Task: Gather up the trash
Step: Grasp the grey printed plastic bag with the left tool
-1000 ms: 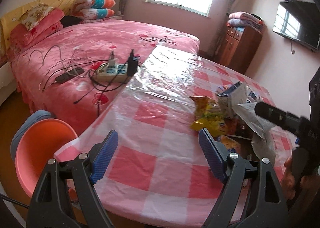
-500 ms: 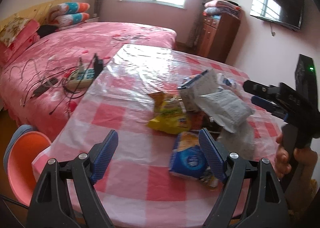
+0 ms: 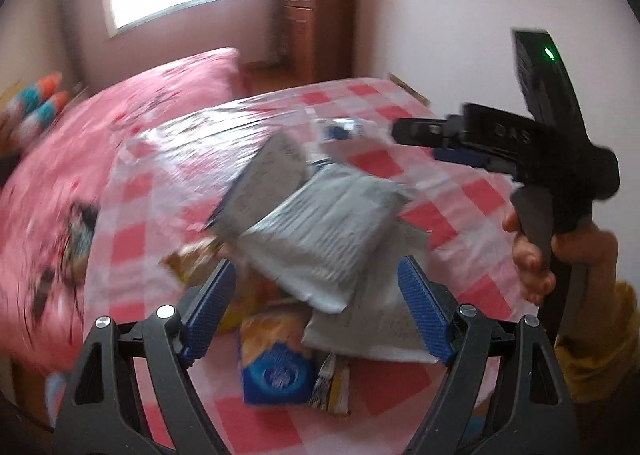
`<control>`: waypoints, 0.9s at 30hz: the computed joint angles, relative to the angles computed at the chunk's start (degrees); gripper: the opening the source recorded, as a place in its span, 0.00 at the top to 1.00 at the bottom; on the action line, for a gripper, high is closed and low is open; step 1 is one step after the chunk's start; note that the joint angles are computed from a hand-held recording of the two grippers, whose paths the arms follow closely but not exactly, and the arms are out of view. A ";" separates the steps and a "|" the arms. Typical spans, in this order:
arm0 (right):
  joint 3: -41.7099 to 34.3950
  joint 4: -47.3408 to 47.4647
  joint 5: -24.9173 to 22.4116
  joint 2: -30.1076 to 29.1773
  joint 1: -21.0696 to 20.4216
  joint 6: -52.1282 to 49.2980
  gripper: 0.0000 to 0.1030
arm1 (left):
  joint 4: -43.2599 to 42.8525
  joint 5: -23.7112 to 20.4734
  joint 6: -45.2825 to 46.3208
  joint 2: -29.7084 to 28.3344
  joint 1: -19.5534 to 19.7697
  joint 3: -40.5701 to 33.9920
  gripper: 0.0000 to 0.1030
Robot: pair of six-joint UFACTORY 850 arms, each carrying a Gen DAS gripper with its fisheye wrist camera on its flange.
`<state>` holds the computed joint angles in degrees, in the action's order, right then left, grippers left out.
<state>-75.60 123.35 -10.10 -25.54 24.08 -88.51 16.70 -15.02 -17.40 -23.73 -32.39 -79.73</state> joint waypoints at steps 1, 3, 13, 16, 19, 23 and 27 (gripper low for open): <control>0.33 0.72 -0.34 0.14 -0.33 -0.62 0.09 | -2.16 -0.98 3.60 -0.91 0.00 -1.38 0.19; 0.82 1.46 -0.89 0.29 -0.87 -0.92 0.09 | -4.31 -3.94 8.45 -3.64 -0.22 -5.20 0.19; 2.12 -1.69 -4.77 -0.19 -3.74 5.01 0.09 | -13.69 -17.54 24.79 -15.37 1.08 -21.76 0.19; 2.22 -3.40 -5.93 -0.40 -4.17 7.11 0.09 | -16.31 -20.30 27.66 -17.53 1.58 -25.12 0.18; 2.46 -3.21 -6.72 -0.33 -4.23 6.83 0.09 | -17.57 -22.89 29.48 -19.49 1.77 -28.11 0.13; 2.08 -5.06 -7.44 -0.73 -4.35 8.64 0.09 | -16.58 -26.13 29.58 -22.28 1.63 -31.88 0.11; 1.83 -5.85 -7.81 -1.11 -4.46 9.28 0.09 | -15.31 -26.21 28.61 -23.27 1.43 -32.56 0.11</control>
